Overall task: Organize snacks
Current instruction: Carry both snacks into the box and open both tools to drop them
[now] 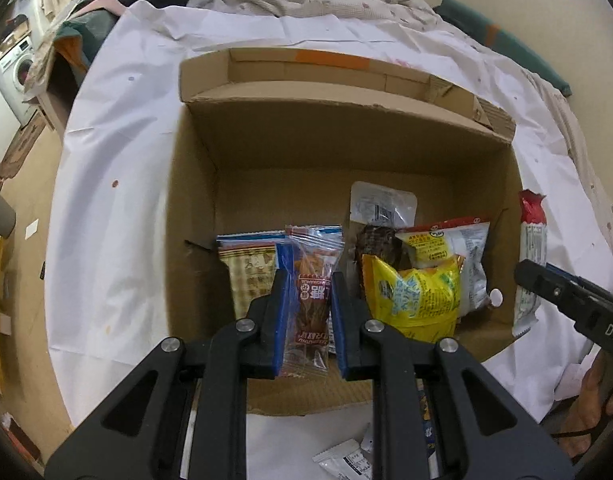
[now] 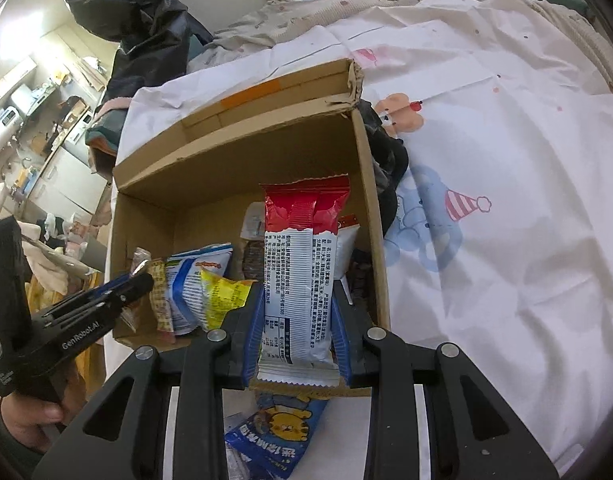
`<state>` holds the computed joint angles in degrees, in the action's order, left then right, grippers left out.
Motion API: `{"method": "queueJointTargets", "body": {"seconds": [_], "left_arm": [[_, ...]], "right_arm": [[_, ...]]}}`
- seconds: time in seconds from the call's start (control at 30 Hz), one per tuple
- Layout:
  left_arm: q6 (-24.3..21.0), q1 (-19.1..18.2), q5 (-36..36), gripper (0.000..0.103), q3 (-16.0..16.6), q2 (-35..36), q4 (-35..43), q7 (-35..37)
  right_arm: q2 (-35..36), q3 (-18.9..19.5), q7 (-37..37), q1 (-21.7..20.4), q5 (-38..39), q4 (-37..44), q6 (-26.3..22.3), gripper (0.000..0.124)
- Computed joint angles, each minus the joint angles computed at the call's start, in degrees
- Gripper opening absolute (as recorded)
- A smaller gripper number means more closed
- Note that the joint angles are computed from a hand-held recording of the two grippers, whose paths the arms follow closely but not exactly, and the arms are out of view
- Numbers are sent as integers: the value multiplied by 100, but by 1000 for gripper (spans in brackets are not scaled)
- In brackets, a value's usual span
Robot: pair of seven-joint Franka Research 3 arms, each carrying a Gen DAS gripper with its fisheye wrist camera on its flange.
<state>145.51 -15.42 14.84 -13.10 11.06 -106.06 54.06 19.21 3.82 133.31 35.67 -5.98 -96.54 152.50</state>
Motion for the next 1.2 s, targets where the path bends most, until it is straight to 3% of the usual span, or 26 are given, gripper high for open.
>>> {"method": "queueJointTargets", "body": {"seconds": [0.63, 1.03, 1.13, 1.17, 1.2], "left_arm": [[119, -29, 270, 19, 40, -59, -121, -239], [214, -57, 483, 23, 74, -131, -183, -368], [244, -40, 510, 32, 66, -163, -205, -379], [259, -40, 528, 43, 66, -170, -211, -399], [308, -42, 570, 55, 73, -193, -239, -438]], "right_arm": [[248, 0, -179, 76, 61, 322, -312, 33], [209, -39, -64, 80, 74, 225, -151, 35], [175, 1, -82, 33, 160, 151, -12, 36], [159, -2, -75, 32, 167, 125, 42, 39], [139, -8, -62, 34, 166, 94, 109, 52]]}}
